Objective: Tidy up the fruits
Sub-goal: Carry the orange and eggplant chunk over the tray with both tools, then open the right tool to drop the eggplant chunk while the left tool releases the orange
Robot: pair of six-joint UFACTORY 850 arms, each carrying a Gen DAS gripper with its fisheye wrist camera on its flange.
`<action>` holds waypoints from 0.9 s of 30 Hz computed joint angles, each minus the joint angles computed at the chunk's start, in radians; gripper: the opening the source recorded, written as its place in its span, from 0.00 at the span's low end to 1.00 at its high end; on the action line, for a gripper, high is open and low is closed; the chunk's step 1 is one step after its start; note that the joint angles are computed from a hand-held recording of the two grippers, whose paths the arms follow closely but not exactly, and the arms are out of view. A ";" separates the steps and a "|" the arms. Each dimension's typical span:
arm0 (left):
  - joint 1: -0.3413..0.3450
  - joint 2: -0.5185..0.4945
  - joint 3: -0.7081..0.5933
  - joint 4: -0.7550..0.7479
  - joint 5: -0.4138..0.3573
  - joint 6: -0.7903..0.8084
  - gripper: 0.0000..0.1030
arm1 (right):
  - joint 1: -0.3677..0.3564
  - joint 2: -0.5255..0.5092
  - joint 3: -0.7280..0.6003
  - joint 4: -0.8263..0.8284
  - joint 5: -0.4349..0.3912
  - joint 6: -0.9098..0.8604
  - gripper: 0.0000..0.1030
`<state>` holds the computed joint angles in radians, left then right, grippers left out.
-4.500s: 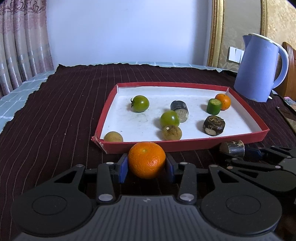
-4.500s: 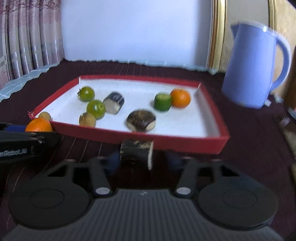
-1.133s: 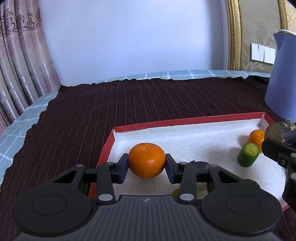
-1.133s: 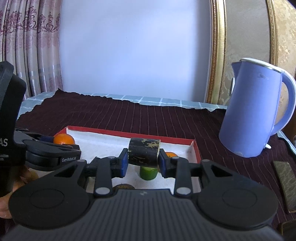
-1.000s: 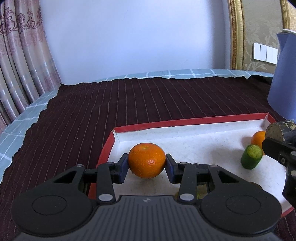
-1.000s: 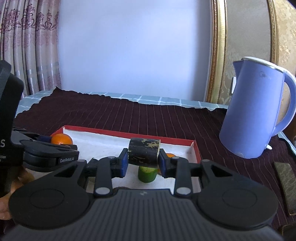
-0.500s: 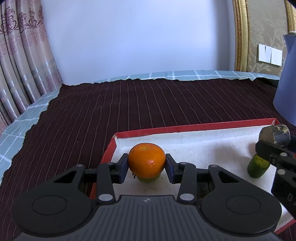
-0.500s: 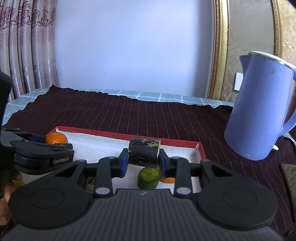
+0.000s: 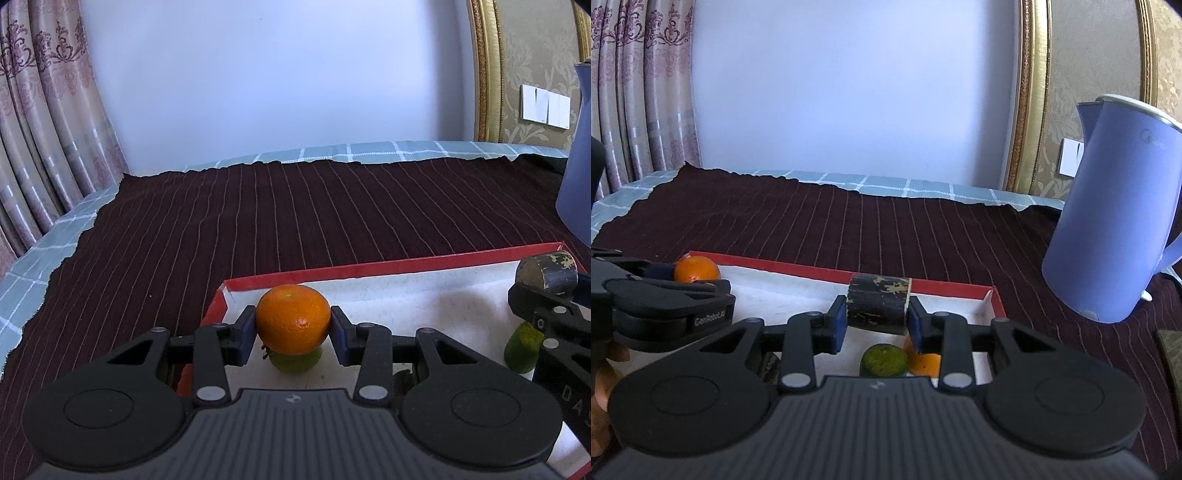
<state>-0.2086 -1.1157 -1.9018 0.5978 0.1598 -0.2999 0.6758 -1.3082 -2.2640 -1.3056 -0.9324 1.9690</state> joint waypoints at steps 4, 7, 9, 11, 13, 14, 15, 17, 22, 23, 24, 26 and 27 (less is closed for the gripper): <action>-0.004 -0.005 -0.010 -0.033 -0.007 0.030 0.40 | -0.008 -0.014 -0.023 0.027 0.007 -0.015 0.31; -0.004 -0.004 -0.008 -0.027 -0.005 0.024 0.40 | -0.008 -0.032 -0.051 0.041 -0.010 -0.038 0.42; -0.005 -0.004 -0.006 -0.048 -0.003 0.049 0.41 | -0.007 -0.028 -0.042 0.034 -0.009 -0.030 0.44; -0.006 -0.003 -0.004 -0.069 -0.004 0.069 0.41 | -0.005 -0.021 -0.029 0.026 -0.012 -0.018 0.47; -0.005 -0.002 -0.005 -0.027 -0.006 0.025 0.41 | -0.003 -0.014 -0.017 0.022 -0.014 -0.013 0.47; -0.005 -0.003 -0.007 -0.008 -0.008 0.006 0.41 | -0.003 -0.009 -0.007 0.018 -0.013 -0.006 0.47; -0.006 -0.003 -0.007 0.007 -0.010 -0.009 0.41 | -0.002 -0.004 0.003 0.013 -0.014 0.004 0.47; -0.007 -0.002 -0.006 0.003 -0.013 -0.007 0.41 | 0.001 0.008 0.024 0.006 -0.014 0.018 0.47; -0.002 0.006 -0.002 0.155 -0.006 -0.157 0.45 | 0.011 0.030 0.067 -0.015 -0.024 0.049 0.52; -0.003 0.010 0.005 0.123 -0.002 -0.125 0.48 | 0.013 0.034 0.074 -0.018 -0.024 0.050 0.53; -0.004 0.014 0.013 0.069 0.003 -0.070 0.51 | 0.014 0.038 0.080 -0.019 -0.024 0.049 0.53; -0.005 0.023 0.029 -0.025 0.016 0.025 0.59 | 0.019 0.046 0.096 -0.028 -0.030 0.060 0.53; -0.005 0.027 0.037 -0.079 0.025 0.078 0.64 | 0.020 0.052 0.106 -0.033 -0.029 0.069 0.53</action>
<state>-0.2137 -1.0882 -1.8645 0.5191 0.1848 -0.2218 0.6955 -1.2559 -2.1581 -1.3386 -0.9619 2.0383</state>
